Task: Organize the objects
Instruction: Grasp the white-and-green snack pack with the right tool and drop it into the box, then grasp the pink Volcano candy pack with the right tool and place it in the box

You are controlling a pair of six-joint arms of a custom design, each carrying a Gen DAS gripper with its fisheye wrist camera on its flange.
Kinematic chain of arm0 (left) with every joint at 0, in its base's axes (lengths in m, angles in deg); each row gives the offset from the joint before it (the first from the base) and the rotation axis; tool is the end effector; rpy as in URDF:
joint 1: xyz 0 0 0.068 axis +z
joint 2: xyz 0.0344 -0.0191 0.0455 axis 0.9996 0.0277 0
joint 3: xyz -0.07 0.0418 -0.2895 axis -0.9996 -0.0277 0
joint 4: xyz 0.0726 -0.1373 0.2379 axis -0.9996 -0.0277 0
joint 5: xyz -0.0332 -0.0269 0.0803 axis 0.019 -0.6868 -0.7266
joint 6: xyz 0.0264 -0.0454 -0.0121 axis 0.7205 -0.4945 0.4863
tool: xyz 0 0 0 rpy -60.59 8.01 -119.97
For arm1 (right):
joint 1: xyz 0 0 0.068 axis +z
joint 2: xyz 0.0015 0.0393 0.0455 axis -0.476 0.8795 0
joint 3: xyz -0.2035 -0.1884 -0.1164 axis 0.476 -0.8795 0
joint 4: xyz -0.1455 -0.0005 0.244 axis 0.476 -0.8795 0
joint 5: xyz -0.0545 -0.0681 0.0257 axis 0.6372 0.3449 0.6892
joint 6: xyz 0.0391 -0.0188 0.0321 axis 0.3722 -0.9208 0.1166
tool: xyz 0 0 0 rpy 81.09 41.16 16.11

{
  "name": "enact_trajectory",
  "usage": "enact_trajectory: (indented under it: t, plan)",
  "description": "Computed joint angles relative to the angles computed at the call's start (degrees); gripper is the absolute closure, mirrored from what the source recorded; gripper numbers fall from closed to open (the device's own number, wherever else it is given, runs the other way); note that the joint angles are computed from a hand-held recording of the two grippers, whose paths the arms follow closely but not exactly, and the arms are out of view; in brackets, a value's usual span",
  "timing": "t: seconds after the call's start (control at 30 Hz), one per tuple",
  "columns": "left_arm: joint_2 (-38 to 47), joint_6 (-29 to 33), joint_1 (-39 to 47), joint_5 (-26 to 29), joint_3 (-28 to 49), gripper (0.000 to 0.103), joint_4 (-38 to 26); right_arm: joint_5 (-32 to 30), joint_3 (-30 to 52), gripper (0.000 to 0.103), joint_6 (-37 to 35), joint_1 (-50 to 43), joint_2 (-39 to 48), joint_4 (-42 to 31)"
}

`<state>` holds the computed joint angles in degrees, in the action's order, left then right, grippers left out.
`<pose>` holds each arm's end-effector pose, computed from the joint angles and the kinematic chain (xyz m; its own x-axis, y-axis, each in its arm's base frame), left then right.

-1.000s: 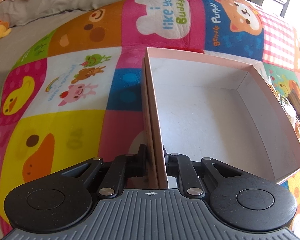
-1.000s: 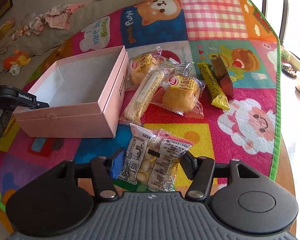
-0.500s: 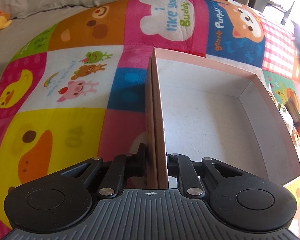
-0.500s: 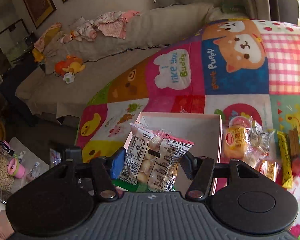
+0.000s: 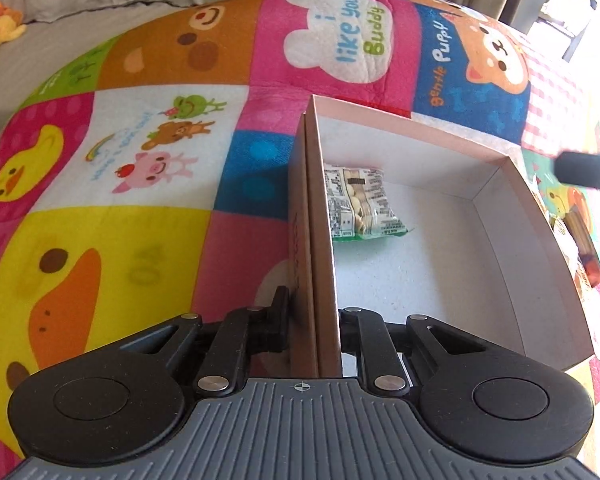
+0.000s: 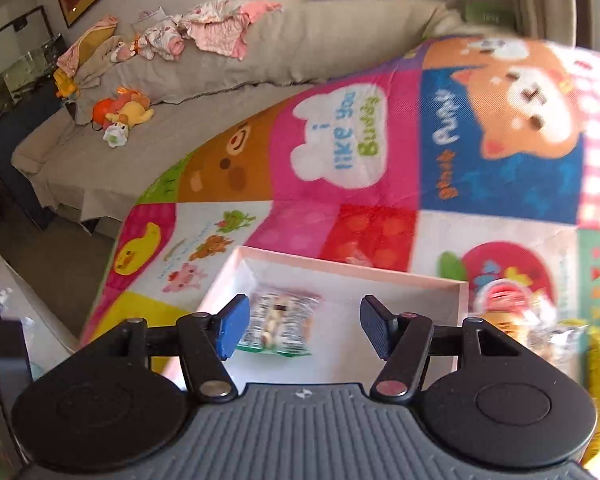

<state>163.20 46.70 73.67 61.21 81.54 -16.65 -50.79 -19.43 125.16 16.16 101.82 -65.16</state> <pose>0.2837 -0.0851 0.2115 -0.7939 0.2023 -0.5734 0.3947 0.8888 -0.2329 0.2259 0.1975 0.2997 -0.6880 0.0992 -0.7189 0.0601 0.9950 0.0798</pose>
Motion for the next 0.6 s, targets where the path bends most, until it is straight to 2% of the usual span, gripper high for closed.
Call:
enact_trajectory:
  t: [0.07,0.1,0.2,0.27,0.37,0.43,0.6]
  plan:
    - [-0.25,-1.23,-0.52,-0.74,0.00,0.085,-0.16,7.28,-4.01,0.034,2.57,2.47,-6.06,-6.24]
    - [-0.34,-2.12,-0.93,-1.22,0.16,0.085,-0.45,10.55,-6.56,0.033,6.31,3.22,-10.00,-11.18]
    - [-0.47,-4.82,-2.36,-2.04,0.33,0.085,-0.78,11.38,-14.16,0.033,17.63,-0.51,-21.81,-21.40]
    - [-0.91,-6.51,-3.59,-3.08,-0.13,0.085,-0.36,10.27,-18.75,0.033,19.88,-4.83,-28.80,-24.00]
    - [-1.34,-8.02,-4.60,-4.26,-0.35,0.085,-0.40,7.35,-25.25,0.033,13.98,-14.00,-36.14,-22.18]
    - [-1.27,-7.82,-4.46,-4.03,-0.18,0.085,-0.72,4.44,-29.17,0.033,8.87,-20.53,-38.82,-17.64]
    - [-1.66,-6.69,-4.76,-4.87,-0.32,0.086,-1.06,-4.94,-32.95,0.035,-1.34,-34.37,-33.86,-3.04]
